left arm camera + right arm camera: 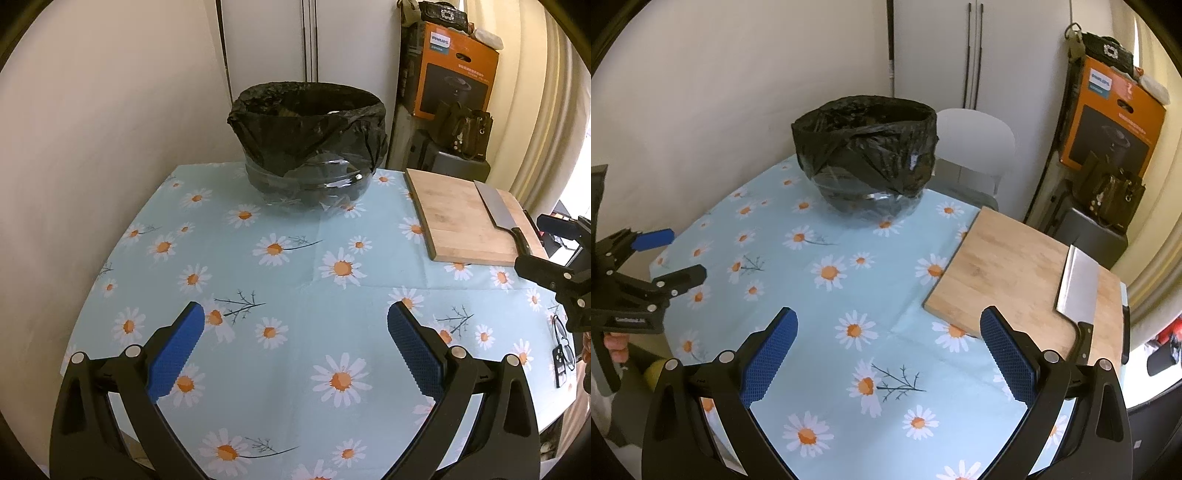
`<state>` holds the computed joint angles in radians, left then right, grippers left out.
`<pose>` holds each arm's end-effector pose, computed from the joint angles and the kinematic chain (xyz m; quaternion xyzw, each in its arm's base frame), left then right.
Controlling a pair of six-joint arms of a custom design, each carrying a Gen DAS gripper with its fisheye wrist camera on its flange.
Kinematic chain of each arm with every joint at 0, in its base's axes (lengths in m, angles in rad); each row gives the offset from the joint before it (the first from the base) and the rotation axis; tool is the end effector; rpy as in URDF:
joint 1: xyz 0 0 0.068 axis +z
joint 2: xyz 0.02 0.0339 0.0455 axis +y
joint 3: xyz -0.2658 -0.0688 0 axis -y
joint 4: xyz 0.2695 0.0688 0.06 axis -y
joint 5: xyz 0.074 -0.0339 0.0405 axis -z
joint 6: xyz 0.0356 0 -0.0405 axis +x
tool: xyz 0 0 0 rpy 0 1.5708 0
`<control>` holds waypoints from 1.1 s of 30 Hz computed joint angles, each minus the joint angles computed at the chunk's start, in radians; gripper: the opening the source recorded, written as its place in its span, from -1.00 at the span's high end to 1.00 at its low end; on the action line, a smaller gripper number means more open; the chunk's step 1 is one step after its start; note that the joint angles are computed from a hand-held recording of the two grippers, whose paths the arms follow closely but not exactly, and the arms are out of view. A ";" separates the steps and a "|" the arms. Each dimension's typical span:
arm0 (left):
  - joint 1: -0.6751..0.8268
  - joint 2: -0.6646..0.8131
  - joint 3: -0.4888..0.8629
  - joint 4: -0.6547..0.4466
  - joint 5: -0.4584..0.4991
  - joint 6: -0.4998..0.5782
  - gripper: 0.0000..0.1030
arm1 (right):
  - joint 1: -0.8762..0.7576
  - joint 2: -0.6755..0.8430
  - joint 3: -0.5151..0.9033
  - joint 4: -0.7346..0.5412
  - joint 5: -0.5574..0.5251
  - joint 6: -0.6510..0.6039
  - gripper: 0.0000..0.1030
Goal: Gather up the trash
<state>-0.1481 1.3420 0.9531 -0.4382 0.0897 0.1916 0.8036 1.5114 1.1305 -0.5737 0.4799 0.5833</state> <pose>0.3021 -0.0483 0.2451 0.1734 0.9146 -0.0339 0.3638 0.2463 0.2317 0.2482 -0.0301 0.9279 0.0141 0.3713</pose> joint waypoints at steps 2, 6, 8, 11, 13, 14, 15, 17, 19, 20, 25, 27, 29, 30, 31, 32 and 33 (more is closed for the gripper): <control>0.001 -0.006 -0.006 0.007 -0.004 0.004 -0.89 | -0.001 -0.002 -0.005 0.003 0.002 0.002 -0.85; 0.000 -0.006 -0.002 -0.007 -0.001 0.008 -0.89 | 0.003 -0.001 -0.005 0.002 0.005 0.002 -0.85; -0.003 -0.014 -0.006 -0.005 -0.005 0.016 -0.89 | -0.001 -0.007 -0.011 0.008 -0.008 -0.006 -0.85; -0.008 -0.023 -0.008 -0.008 -0.002 0.017 -0.89 | -0.003 -0.018 -0.018 0.017 -0.015 -0.018 -0.85; -0.013 -0.025 -0.010 -0.002 -0.008 0.016 -0.89 | -0.004 -0.020 -0.017 0.018 -0.017 -0.025 -0.85; -0.015 -0.027 -0.013 0.004 -0.013 0.012 -0.89 | -0.003 -0.022 -0.018 0.020 -0.014 -0.028 -0.85; -0.017 -0.028 -0.013 0.005 -0.013 0.011 -0.89 | -0.001 -0.025 -0.018 0.019 -0.001 -0.029 -0.85; -0.020 -0.020 -0.005 -0.007 -0.011 0.014 -0.89 | -0.001 -0.027 -0.014 0.015 0.001 -0.030 -0.85; -0.025 -0.016 -0.003 -0.008 -0.016 0.015 -0.89 | -0.005 -0.030 -0.013 0.014 -0.007 -0.033 -0.85; -0.027 -0.015 -0.003 -0.008 -0.018 0.015 -0.89 | -0.005 -0.033 -0.015 0.019 -0.007 -0.036 -0.85; -0.023 -0.015 0.004 -0.021 0.008 0.006 -0.89 | -0.004 -0.037 -0.011 0.013 -0.003 -0.041 -0.85; -0.026 -0.014 0.005 -0.017 -0.002 0.005 -0.89 | -0.004 -0.038 -0.011 0.012 -0.003 -0.038 -0.85; -0.031 -0.010 0.007 -0.014 -0.019 0.015 -0.89 | -0.002 -0.037 -0.008 0.007 0.001 -0.038 -0.85; -0.033 -0.010 0.007 -0.011 -0.025 0.016 -0.89 | -0.005 -0.037 -0.007 0.006 0.000 -0.041 -0.85; -0.033 -0.008 0.010 -0.013 -0.025 0.017 -0.89 | -0.006 -0.038 -0.007 0.007 -0.001 -0.044 -0.85; -0.033 -0.006 0.013 -0.015 -0.024 0.018 -0.89 | -0.009 -0.040 -0.008 0.007 -0.006 -0.045 -0.85; -0.033 -0.005 0.016 -0.017 -0.023 0.015 -0.89 | -0.012 -0.040 -0.008 0.006 -0.013 -0.047 -0.85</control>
<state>-0.1811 1.3374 0.9688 -0.4550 0.0663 0.2070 0.7920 1.4714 1.1229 -0.5677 0.4668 0.5363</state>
